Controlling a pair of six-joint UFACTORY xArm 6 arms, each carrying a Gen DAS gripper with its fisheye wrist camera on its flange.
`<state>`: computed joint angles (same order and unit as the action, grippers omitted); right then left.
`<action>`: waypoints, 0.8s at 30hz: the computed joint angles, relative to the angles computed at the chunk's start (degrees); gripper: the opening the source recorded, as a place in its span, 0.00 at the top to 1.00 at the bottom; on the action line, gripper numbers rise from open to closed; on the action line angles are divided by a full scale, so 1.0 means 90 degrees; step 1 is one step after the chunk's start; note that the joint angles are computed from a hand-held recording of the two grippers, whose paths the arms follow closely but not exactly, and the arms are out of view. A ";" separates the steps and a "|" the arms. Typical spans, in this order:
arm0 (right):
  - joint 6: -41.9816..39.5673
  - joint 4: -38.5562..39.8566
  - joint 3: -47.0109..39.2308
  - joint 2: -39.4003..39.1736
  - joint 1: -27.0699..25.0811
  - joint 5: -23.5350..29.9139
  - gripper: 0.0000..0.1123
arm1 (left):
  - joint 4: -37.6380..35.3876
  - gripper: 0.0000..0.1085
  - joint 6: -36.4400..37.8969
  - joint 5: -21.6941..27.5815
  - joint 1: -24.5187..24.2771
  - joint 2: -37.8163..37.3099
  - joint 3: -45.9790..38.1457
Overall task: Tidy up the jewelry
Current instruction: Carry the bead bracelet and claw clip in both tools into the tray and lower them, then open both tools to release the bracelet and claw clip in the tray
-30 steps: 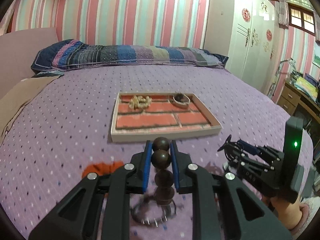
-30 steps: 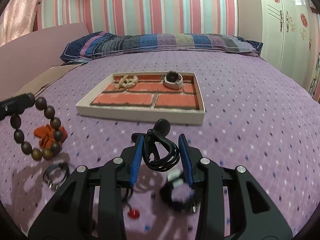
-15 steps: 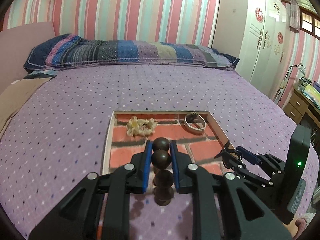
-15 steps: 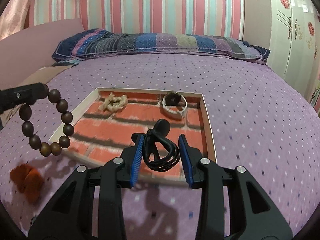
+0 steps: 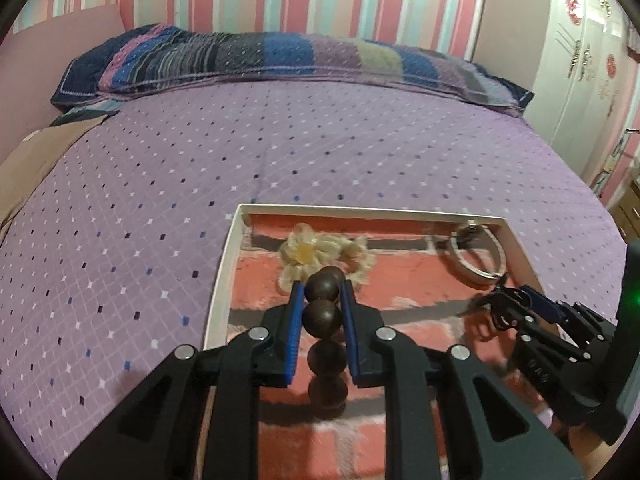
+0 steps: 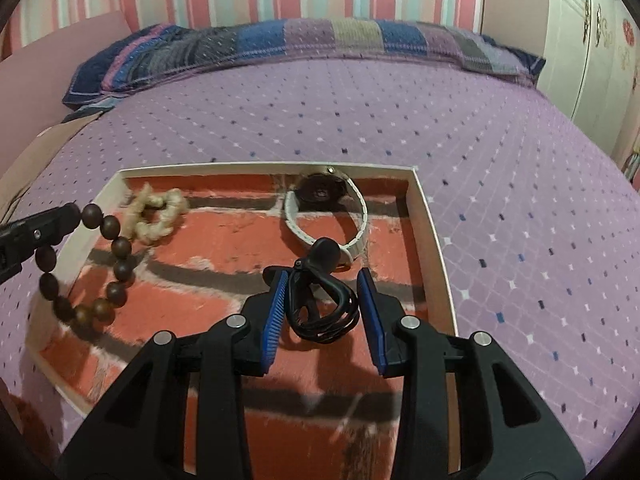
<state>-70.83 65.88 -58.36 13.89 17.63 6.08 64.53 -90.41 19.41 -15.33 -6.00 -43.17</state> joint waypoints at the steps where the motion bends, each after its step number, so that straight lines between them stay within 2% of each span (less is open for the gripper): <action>1: 0.0178 -0.0157 -0.0066 0.0080 -0.0012 -0.0015 0.68 | -0.0121 0.82 0.0120 -0.0015 0.0070 0.0090 -0.0048; 7: 0.1470 -0.1498 -0.0231 0.0281 -0.0086 -0.0019 0.68 | -0.0837 0.82 0.0818 0.0239 0.0295 0.0598 -0.0323; 10: 0.1776 -0.1824 -0.0334 0.0362 -0.0134 0.0046 0.68 | -0.1009 0.82 0.0923 0.0248 0.0429 0.0763 -0.0359; 17: 0.1907 -0.2080 -0.0506 0.0485 -0.0148 0.0197 0.67 | -0.1055 0.82 0.0979 0.0293 0.0580 0.0924 -0.0400; 24: 0.1699 -0.1658 -0.0647 0.0573 -0.0219 0.0510 0.63 | -0.1037 0.81 0.1002 0.0536 0.0406 0.0759 -0.0392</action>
